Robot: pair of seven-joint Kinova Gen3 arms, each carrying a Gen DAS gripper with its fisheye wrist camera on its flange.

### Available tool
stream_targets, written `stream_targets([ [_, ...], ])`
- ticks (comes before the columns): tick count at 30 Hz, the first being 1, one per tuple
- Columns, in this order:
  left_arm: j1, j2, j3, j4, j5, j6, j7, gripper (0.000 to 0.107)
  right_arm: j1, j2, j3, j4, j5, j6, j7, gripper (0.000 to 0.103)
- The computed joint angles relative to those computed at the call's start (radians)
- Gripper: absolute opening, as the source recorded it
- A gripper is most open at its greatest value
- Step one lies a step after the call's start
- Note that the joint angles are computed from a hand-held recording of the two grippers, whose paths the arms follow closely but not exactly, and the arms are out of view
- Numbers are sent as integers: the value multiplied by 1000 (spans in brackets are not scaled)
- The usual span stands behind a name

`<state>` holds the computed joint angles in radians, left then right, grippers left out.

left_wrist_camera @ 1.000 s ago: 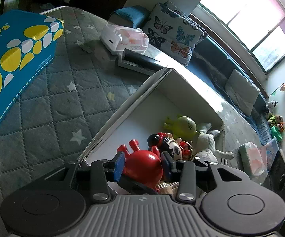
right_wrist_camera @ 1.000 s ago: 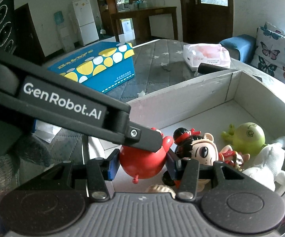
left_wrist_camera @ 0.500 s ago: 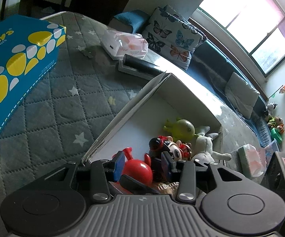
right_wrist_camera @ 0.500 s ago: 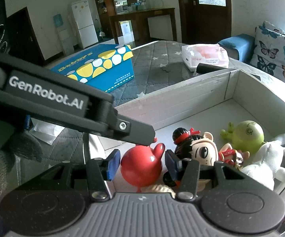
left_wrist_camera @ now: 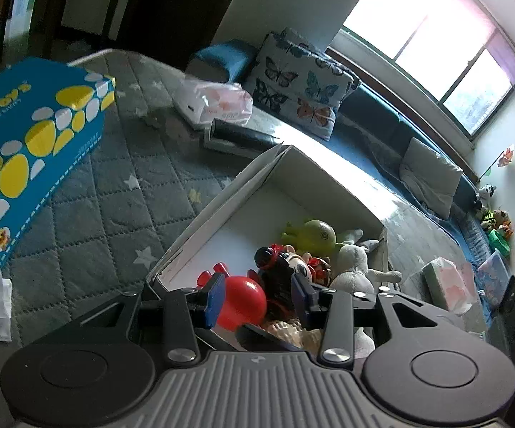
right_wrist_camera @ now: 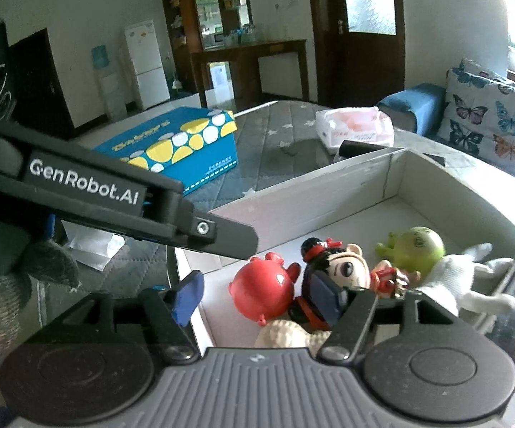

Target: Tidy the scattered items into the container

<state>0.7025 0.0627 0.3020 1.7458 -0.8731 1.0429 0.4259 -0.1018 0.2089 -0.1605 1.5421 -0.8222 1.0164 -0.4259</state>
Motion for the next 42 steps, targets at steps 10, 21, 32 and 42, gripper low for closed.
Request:
stream_targets([
  [10,120,80,5,-83,-73,148,-14,43,61,-77,49,83,-88,14,95,82],
  [21,255,162,-22,-181,-111,303,-48,43,101,-163,129,195,-186,31,228,95],
  [32,358,255,-68,-281,-124,418,-113,43,116,-235,198,300,-261,20,349,103],
  [42,415,294,-102,-325,-107,462,-136,43,125,-274,239,364,-286,30,386,103],
])
